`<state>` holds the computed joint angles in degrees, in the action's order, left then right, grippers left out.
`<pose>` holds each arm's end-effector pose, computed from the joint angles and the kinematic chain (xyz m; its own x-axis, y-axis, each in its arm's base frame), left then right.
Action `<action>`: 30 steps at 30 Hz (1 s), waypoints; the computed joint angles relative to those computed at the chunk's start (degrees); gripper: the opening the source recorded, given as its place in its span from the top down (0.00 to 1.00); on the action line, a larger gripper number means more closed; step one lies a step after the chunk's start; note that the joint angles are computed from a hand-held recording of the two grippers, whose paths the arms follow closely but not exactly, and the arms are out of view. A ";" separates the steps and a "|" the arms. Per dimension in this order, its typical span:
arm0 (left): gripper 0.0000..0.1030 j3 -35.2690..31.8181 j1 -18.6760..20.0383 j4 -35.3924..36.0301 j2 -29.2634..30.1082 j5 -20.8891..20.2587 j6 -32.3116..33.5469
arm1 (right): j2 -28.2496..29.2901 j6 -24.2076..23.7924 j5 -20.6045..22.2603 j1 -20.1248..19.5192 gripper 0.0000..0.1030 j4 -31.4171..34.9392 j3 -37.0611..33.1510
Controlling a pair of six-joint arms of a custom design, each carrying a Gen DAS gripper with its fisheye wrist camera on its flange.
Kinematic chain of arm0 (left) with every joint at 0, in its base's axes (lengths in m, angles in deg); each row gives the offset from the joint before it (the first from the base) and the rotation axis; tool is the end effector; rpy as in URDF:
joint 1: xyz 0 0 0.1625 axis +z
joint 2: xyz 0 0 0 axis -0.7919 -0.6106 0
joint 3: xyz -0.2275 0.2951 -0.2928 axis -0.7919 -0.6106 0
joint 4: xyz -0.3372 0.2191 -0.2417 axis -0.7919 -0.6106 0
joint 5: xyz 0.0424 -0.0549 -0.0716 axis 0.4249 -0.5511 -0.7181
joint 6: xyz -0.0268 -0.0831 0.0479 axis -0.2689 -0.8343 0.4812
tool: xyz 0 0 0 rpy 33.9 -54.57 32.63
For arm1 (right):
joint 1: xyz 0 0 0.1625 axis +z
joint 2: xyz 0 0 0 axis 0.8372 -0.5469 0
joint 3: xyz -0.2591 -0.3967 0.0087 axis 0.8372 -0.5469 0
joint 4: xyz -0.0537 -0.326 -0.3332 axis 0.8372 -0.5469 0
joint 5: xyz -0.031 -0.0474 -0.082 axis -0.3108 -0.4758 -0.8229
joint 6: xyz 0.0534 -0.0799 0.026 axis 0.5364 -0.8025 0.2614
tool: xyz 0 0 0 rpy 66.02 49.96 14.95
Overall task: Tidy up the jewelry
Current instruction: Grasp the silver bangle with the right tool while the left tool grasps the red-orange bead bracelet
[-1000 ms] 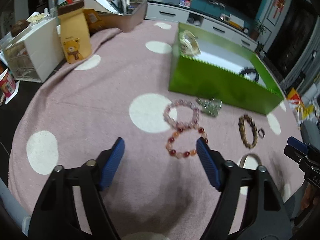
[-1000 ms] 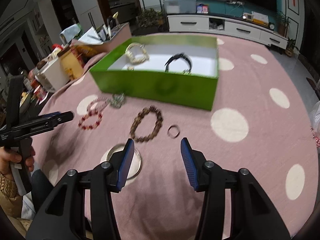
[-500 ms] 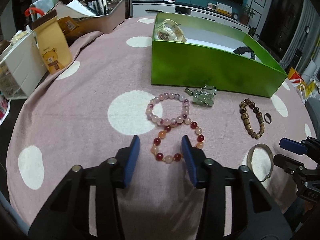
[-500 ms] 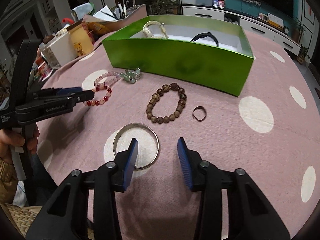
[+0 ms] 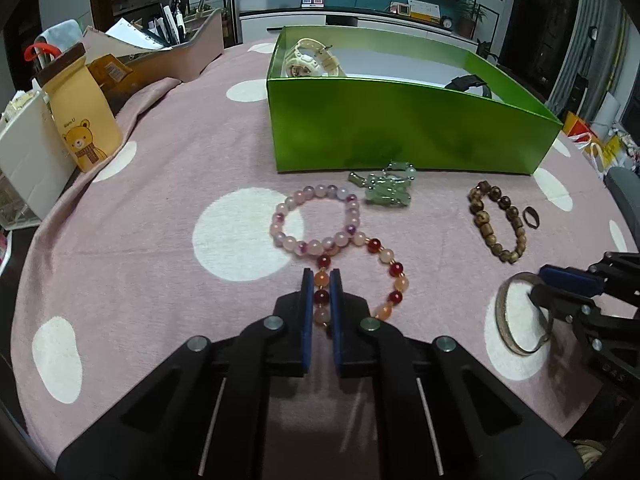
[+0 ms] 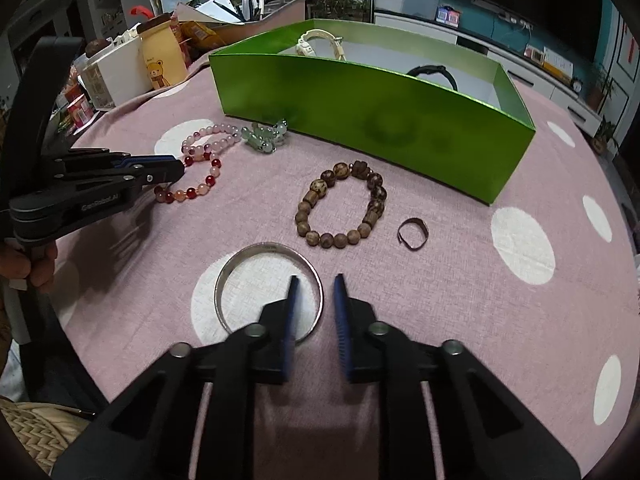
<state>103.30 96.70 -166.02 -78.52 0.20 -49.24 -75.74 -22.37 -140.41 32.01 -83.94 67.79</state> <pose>-0.3656 -0.6443 0.0353 -0.7192 0.2237 -0.6578 0.5334 0.7845 -0.3163 0.0826 -0.5902 0.3214 -0.6769 -0.3689 0.6370 -0.6166 0.7567 -0.2171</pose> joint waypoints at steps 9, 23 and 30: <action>0.93 1.90 -0.96 -5.03 -1.70 -3.82 -0.07 | -1.37 0.24 1.30 0.10 0.97 -1.63 0.75; 0.93 2.33 -3.39 -11.35 -3.40 -4.57 2.93 | -4.19 -1.97 2.26 0.91 0.97 -9.28 1.01; 0.93 0.26 -3.71 -12.73 -2.94 -5.24 5.34 | -4.04 -1.85 2.49 0.84 0.97 -11.33 -0.35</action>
